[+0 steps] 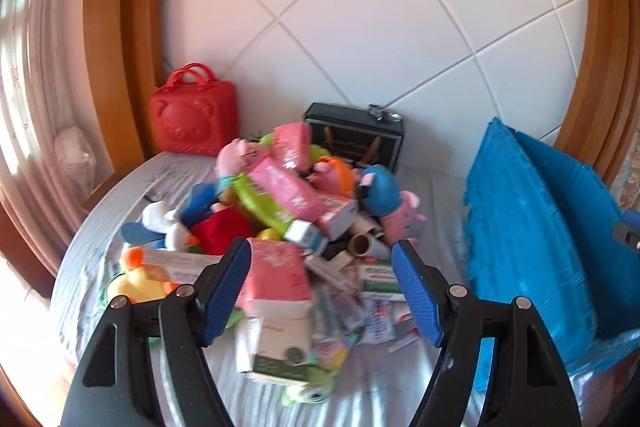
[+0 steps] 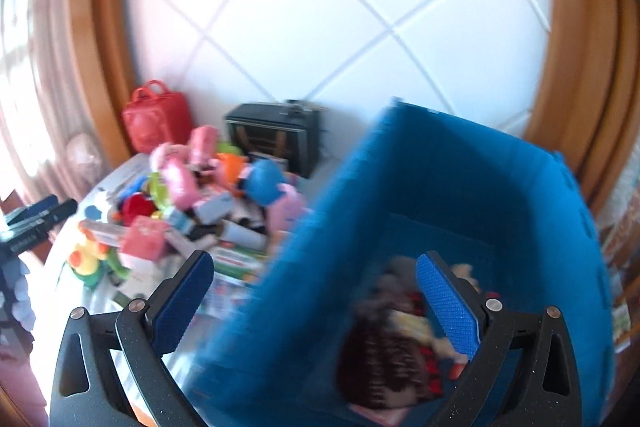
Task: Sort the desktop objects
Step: 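Withdraw both grippers from the crate back toward the heap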
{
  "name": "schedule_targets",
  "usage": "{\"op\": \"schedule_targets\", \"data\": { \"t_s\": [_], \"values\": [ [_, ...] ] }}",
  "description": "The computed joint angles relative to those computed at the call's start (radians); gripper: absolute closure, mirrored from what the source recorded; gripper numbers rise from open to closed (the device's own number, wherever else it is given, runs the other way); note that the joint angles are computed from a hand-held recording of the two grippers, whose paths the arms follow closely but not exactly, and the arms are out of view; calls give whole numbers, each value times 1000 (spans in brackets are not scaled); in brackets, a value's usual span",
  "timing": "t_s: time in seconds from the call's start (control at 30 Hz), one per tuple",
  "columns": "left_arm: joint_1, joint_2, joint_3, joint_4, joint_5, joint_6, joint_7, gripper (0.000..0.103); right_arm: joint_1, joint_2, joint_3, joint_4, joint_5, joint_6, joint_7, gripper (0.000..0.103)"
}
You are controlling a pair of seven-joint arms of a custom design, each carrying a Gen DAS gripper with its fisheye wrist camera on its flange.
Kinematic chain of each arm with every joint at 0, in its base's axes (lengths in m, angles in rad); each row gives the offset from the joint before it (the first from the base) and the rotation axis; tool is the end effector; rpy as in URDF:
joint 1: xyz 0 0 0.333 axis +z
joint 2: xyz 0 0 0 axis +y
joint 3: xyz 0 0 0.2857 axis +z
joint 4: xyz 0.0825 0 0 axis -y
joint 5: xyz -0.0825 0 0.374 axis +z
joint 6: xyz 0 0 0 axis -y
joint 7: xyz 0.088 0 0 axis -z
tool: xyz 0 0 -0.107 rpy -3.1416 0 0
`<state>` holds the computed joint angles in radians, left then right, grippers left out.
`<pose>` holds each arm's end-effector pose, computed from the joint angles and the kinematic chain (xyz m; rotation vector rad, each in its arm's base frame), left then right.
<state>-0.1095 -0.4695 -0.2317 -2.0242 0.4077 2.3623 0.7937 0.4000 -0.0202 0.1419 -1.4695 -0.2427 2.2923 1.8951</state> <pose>0.4259 -0.1745 0.6979 -1.8607 1.4557 -0.8153 0.4960 0.2937 0.7426 -1.8966 1.4017 -0.6501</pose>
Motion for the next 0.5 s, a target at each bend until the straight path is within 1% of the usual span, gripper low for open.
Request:
{"op": "schedule_targets", "data": {
  "t_s": [0.1,0.2,0.33,0.43,0.5],
  "values": [
    [-5,-60,52,-84,-31,3,56,30,43,82,26,94,-31,-24,30,0],
    [0,-88,88,-148,-65,1,112,30,116,199,30,227,-48,-66,51,0],
    [-6,-93,129,-228,-131,22,196,30,201,320,6,344,-37,-104,74,0],
    [-17,-96,157,-295,-193,56,259,30,253,392,-21,395,-15,-138,108,0],
    [-18,-101,176,-343,-228,82,302,30,288,426,-44,401,-21,-162,146,0]
  ]
}}
